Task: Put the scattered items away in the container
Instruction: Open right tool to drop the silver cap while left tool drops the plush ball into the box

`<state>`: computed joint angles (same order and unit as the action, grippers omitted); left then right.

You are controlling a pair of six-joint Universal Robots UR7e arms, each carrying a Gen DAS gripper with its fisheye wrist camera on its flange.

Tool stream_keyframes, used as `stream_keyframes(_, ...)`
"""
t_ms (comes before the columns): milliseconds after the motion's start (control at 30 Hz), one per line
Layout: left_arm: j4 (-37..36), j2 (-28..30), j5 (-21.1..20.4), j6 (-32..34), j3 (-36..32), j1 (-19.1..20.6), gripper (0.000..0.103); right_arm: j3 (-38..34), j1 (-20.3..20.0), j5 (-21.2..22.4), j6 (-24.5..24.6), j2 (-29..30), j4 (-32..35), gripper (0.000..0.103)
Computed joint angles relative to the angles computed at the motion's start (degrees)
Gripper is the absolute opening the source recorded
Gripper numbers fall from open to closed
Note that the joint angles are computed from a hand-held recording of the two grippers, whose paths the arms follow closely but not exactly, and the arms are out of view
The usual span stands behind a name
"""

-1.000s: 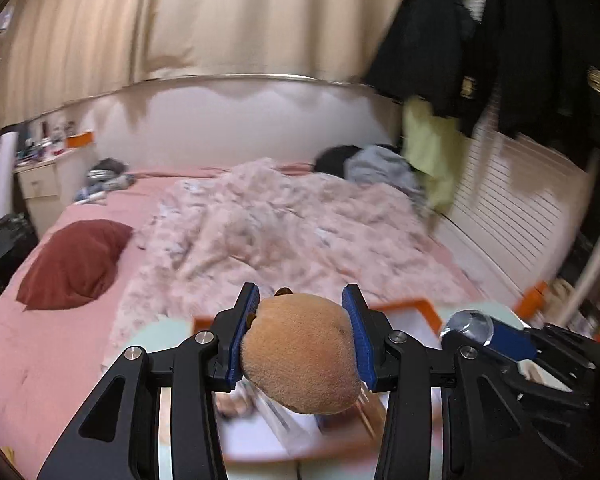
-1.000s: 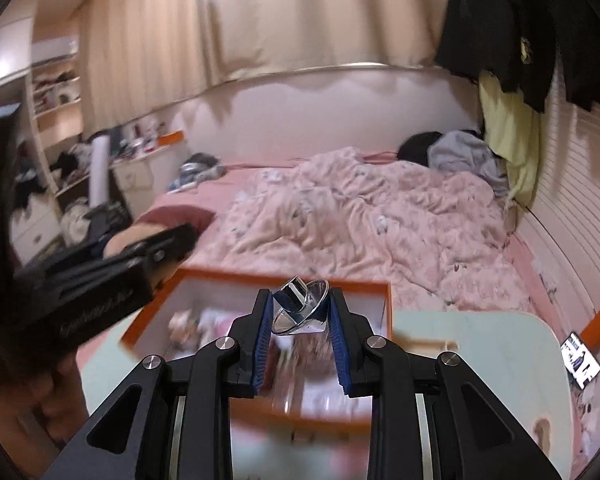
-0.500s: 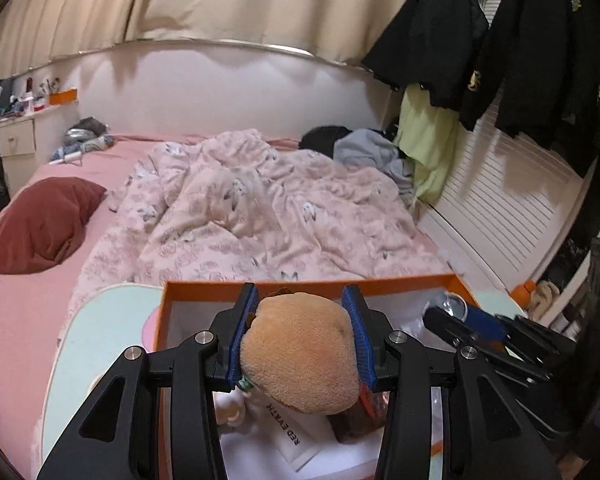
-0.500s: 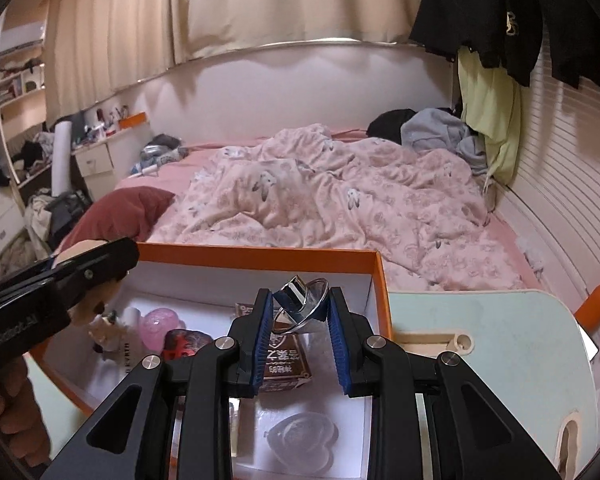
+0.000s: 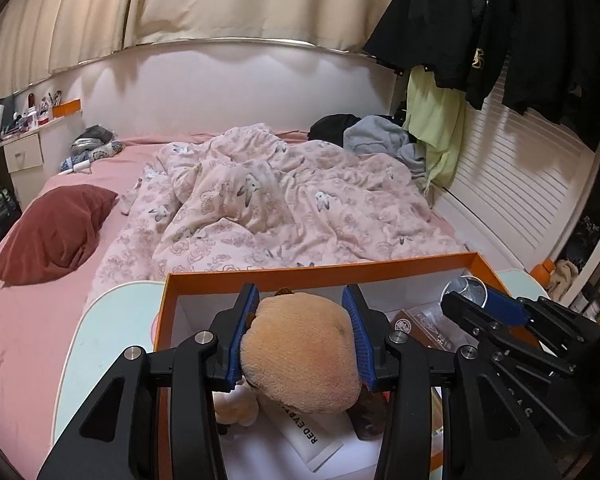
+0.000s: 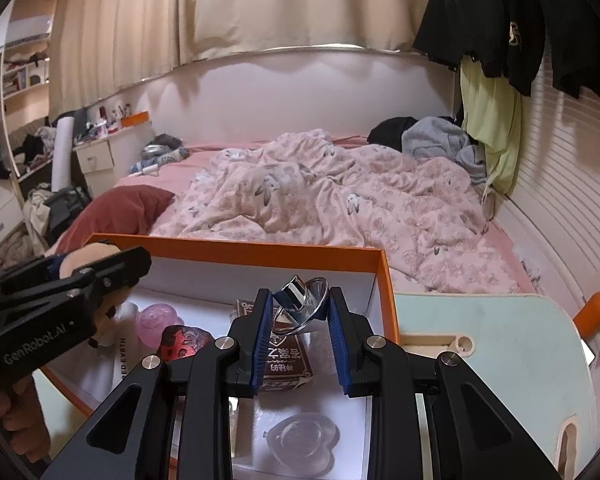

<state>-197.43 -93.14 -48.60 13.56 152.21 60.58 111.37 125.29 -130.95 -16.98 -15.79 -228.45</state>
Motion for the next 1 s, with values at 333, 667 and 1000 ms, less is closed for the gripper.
stream_keyframes(333, -0.5, 0.3, -0.2, 0.7, 0.2, -0.2, 0.045, 0.0, 0.7, -0.2, -0.2, 0.3, -1.7, 0.026)
stream_keyframes(667, 0.3, 0.2, -1.4, 0.8, 0.0, 0.2, 0.047, -0.2, 1.0, -0.7, -1.1, 0.6, -3.3, 0.03)
stream_keyframes(1000, -1.4, -0.4, -1.8, 0.2, 0.6, -0.4, 0.053, 0.6, 1.3, 0.7, -1.2, 0.5, -9.5, 0.072)
